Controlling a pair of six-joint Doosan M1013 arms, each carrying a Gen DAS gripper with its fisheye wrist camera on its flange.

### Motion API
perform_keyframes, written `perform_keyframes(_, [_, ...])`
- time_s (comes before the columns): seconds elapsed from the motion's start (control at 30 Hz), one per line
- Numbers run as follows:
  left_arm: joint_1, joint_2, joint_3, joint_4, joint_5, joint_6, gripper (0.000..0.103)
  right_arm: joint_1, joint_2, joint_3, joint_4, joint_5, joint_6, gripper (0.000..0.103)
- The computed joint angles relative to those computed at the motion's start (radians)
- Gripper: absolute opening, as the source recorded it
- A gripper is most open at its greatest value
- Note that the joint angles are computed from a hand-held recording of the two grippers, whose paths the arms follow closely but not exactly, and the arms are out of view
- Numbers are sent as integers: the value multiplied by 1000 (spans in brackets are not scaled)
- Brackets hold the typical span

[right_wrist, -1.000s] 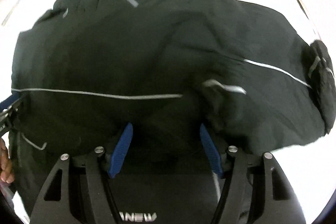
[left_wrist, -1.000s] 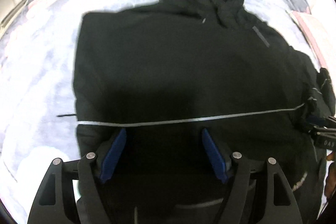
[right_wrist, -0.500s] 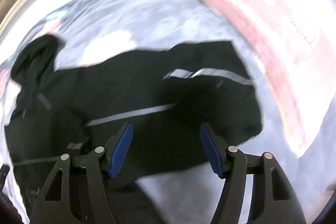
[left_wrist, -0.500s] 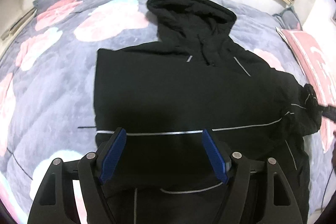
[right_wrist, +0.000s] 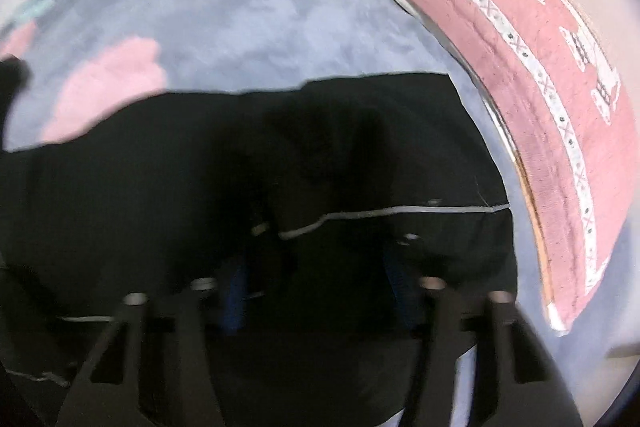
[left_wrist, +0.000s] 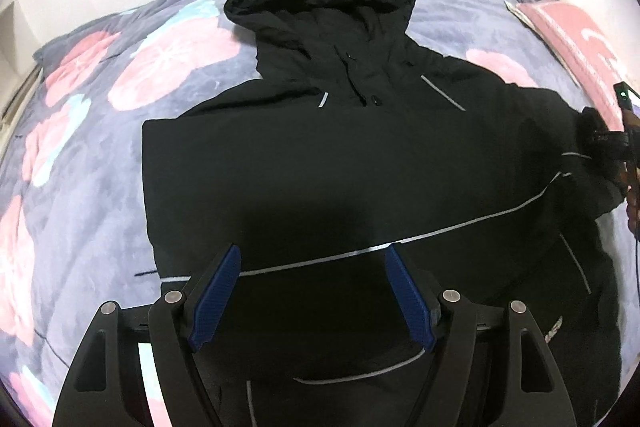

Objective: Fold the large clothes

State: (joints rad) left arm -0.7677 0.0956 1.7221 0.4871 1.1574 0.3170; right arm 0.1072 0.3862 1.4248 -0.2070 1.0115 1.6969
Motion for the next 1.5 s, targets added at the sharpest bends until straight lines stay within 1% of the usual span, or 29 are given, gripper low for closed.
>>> perform_keyframes(0.03, [1, 1, 0, -2, -1, 3, 76, -4, -3, 5, 3, -6, -3, 46])
perform_keyframes(0.07, [3, 1, 0, -5, -5, 5, 76, -6, -8, 9, 3, -14, -4, 37])
perform_keyframes(0.13, [4, 1, -1, -9, -8, 10, 76, -6, -17, 14, -22, -24, -6, 27])
perform_keyframes(0.17, [5, 3, -3, -11, -7, 16, 76, -9, -26, 17, -33, -28, -4, 24])
perform_keyframes(0.23, [4, 5, -6, -14, -3, 27, 76, -26, -57, 26, -24, -53, -14, 22])
perform_keyframes(0.33, [0, 8, -10, -12, 0, 36, 76, -50, -97, 33, -57, -89, -4, 21])
perform_keyframes(0.43, [0, 13, -16, -25, -6, 45, 76, -97, -128, 24, -65, -112, 4, 21])
perform_keyframes(0.53, [2, 21, -28, -46, -20, 54, 76, -162, -131, -9, -7, -99, -37, 21])
perform_keyframes(0.6, [5, 33, -50, -68, -59, 86, 76, -207, -124, -29, 39, -85, -58, 21])
perform_keyframes(0.63, [6, 46, -72, -80, -81, 122, 76, -230, -121, -37, 78, -84, -82, 21])
perform_keyframes(0.7, [7, 79, -121, -106, -125, 203, 76, -286, -120, -38, 209, -107, -177, 21])
perform_keyframes(0.77, [11, 125, -187, -167, -181, 321, 76, -316, -114, -37, 245, -125, -208, 21])
perform_keyframes(0.83, [18, 190, -269, -273, -240, 471, 76, -344, -109, -38, 293, -132, -224, 21])
perform_keyframes(0.9, [18, 255, -347, -352, -259, 585, 76, -372, -98, -43, 350, -123, -229, 20])
perform_keyframes(0.97, [18, 321, -423, -429, -260, 684, 76, -390, -82, -50, 376, -116, -231, 20])
perform_keyframes(1.03, [26, 387, -493, -537, -245, 769, 76, -396, -63, -61, 364, -95, -216, 20])
perform_keyframes(1.07, [31, 429, -535, -578, -209, 782, 76, -397, -49, -70, 345, -75, -201, 20])
perform_keyframes(1.13, [36, 484, -589, -595, -140, 761, 76, -399, -24, -82, 323, -45, -188, 20])
perform_keyframes(1.17, [38, 505, -606, -601, -113, 754, 76, -400, -17, -83, 322, -36, -191, 20])
perform_keyframes(1.2, [36, 514, -611, -590, -103, 748, 76, -401, -15, -84, 325, -30, -193, 20])
perform_keyframes(1.27, [33, 507, -605, -577, -111, 751, 76, -406, -19, -83, 354, -24, -207, 20])
perform_keyframes(1.33, [33, 482, -584, -587, -134, 750, 76, -413, -35, -77, 418, -16, -242, 20])
perform_keyframes(1.43, [37, 415, -517, -593, -202, 733, 76, -403, -72, -60, 484, -15, -298, 19])
perform_keyframes(1.5, [29, 363, -466, -534, -235, 689, 76, -389, -102, -43, 534, -12, -341, 19])
